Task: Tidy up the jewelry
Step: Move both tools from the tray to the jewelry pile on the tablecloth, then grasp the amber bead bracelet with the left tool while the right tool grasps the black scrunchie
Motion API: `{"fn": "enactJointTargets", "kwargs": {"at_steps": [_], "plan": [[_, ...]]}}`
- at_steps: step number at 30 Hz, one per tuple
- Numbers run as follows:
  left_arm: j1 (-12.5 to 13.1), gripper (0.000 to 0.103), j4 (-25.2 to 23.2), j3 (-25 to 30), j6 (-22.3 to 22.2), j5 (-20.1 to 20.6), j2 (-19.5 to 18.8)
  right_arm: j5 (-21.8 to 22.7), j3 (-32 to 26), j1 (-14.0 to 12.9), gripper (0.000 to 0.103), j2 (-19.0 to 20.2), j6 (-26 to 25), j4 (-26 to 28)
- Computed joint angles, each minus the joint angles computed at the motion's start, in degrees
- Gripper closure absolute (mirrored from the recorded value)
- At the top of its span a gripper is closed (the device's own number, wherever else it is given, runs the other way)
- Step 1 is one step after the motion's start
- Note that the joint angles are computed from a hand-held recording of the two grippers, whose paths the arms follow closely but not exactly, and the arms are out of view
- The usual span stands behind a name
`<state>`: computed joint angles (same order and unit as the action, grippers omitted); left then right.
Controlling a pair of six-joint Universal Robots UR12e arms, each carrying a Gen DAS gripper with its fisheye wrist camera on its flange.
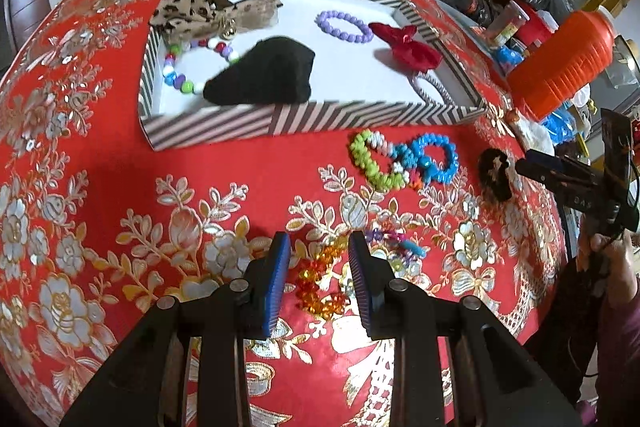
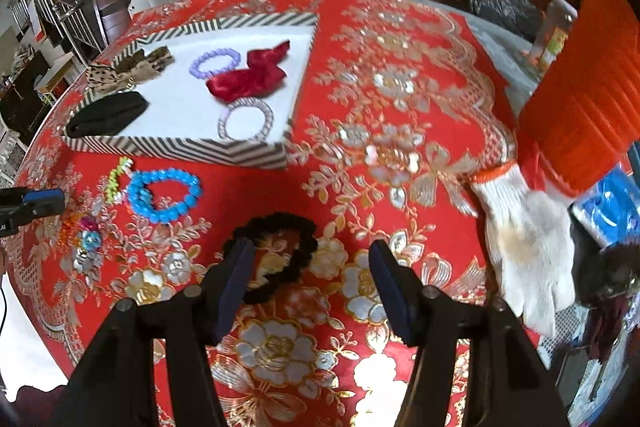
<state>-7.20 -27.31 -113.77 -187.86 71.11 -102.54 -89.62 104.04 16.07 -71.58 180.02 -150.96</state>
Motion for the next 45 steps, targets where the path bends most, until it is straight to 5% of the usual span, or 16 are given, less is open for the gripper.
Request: {"fn": "enactJointTargets", "kwargs": {"at_steps": [11,39,45], "plan": [[-0.46,0.067,-1.6,-0.39,4.15,-1.95,-0.11,-0.18,-0.63,-0.16,0.04,1.47,0.69,1.64],[-4.22,0.066,-0.61,1.84,9.45,8.7,-1.69,-2.38,-2.02,0.86,0.041,3.46,-1.35,0.34],[-4.93,0.066,-0.5,2.08,9.78,10.61,-1.88,-1.44,-1.51,0.88,0.062,3.38,-3.26,-1.38]]}}
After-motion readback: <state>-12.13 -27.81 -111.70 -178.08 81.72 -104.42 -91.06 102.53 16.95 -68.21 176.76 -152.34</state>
